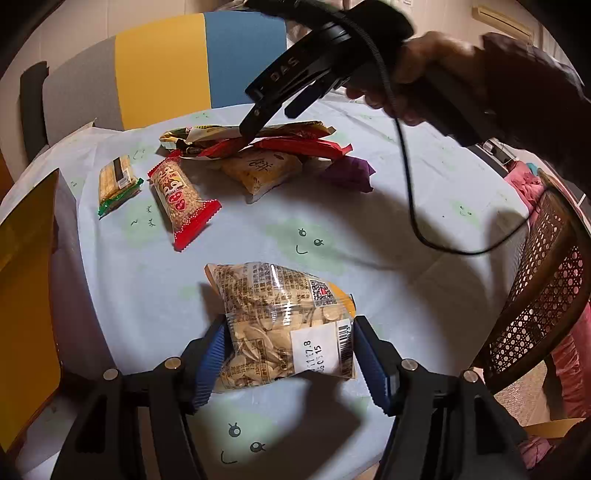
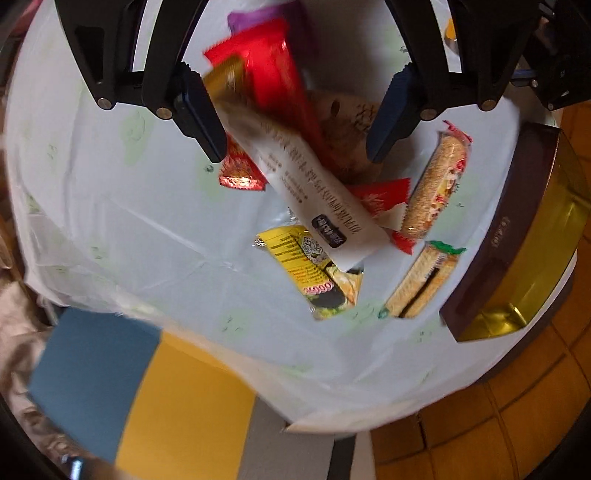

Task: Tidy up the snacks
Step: 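Grasp the white stick pack with the right gripper while the left lifts the seed bag, then carry the seed bag into the gold tray and open the left gripper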

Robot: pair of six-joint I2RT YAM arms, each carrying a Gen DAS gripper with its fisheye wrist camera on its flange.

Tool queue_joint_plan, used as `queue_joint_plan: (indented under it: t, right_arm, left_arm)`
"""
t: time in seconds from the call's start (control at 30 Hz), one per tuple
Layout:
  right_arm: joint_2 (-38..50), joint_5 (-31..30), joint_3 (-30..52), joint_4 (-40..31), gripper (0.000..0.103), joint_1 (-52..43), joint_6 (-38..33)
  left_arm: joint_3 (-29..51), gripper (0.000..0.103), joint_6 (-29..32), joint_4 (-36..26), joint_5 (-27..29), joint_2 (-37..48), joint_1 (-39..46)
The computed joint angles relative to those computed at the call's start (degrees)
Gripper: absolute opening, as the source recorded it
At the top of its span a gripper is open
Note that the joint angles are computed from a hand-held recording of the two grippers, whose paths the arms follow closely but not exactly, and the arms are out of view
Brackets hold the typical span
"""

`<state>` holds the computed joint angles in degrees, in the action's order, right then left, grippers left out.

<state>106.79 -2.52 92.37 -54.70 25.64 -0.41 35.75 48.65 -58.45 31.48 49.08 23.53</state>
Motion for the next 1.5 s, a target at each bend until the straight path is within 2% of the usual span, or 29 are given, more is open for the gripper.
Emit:
queue_joint_plan:
  t: [0.1,0.17,0.2,0.3,0.5,0.63,0.77,0.87,0.93,1.03,1.1,1.13,1.27,1.5]
  right_arm:
    - [3.67,-4.77,2.83,-1.64,0.078,-2.04,-0.47]
    - [3.35,-5.44,1.53,-0.96,0.059,-2.22,-0.82]
    - [2.28,-6.70,0.18,-0.03,0.046,-2.59,-0.71]
    - [-2.42,-5.98,-4.45,1.47,0.036,-2.06,-0.12]
    - [-16.48,-2.93,-15.37,2.95,0.035,0.47,3.35]
    - [-24.51,-3.32,-23.01,3.93,0.035,3.38,7.67]
    - [-29.36,-1.35,-30.88,4.75,0.035,8.59,12.87]
    - [-28.71,1.13,-33.92,4.79,0.035,12.42,15.24]
    - [-27.55,3.62,-33.88,3.75,0.035,14.55,15.58]
    - [-25.53,4.15,-33.65,4.23,0.035,16.11,15.10]
    - [-24.92,4.87,-33.84,4.76,0.036,16.73,14.89]
    - [-25.09,4.69,-33.93,4.87,0.036,16.59,14.91]
    - [-25.31,4.45,-34.41,5.29,0.038,16.07,14.15]
    - [-25.38,5.42,-34.70,5.80,0.039,16.51,13.49]
  left_arm:
    - [-0.15,0.068,-0.15,0.16,-0.11,-0.11,-0.14]
    - [-0.14,0.068,-0.27,0.06,-0.05,-0.17,-0.06]
    - [-0.13,0.068,-0.43,0.06,0.00,-0.17,-0.07]
    - [-0.32,0.068,-0.67,0.22,0.03,-0.42,-0.06]
    - [0.03,0.068,-0.70,-0.57,0.47,-0.58,0.50]
    - [2.80,0.067,0.65,-4.01,2.58,1.13,4.32]
    - [8.83,0.067,7.70,-11.79,7.88,3.78,12.90]
    - [16.10,0.067,13.98,-19.17,12.78,8.07,20.93]
    - [20.20,0.067,13.92,-20.67,14.07,11.06,23.64]
    - [28.36,0.067,9.28,-20.85,16.35,18.50,27.27]
    - [31.40,0.067,2.94,-16.18,15.46,21.64,26.86]
    - [33.00,0.067,-1.99,-12.30,13.85,23.63,25.96]
    - [38.77,0.067,-14.76,-2.95,7.78,33.75,21.13]
    - [43.99,0.067,-26.91,7.62,-1.68,45.47,13.37]
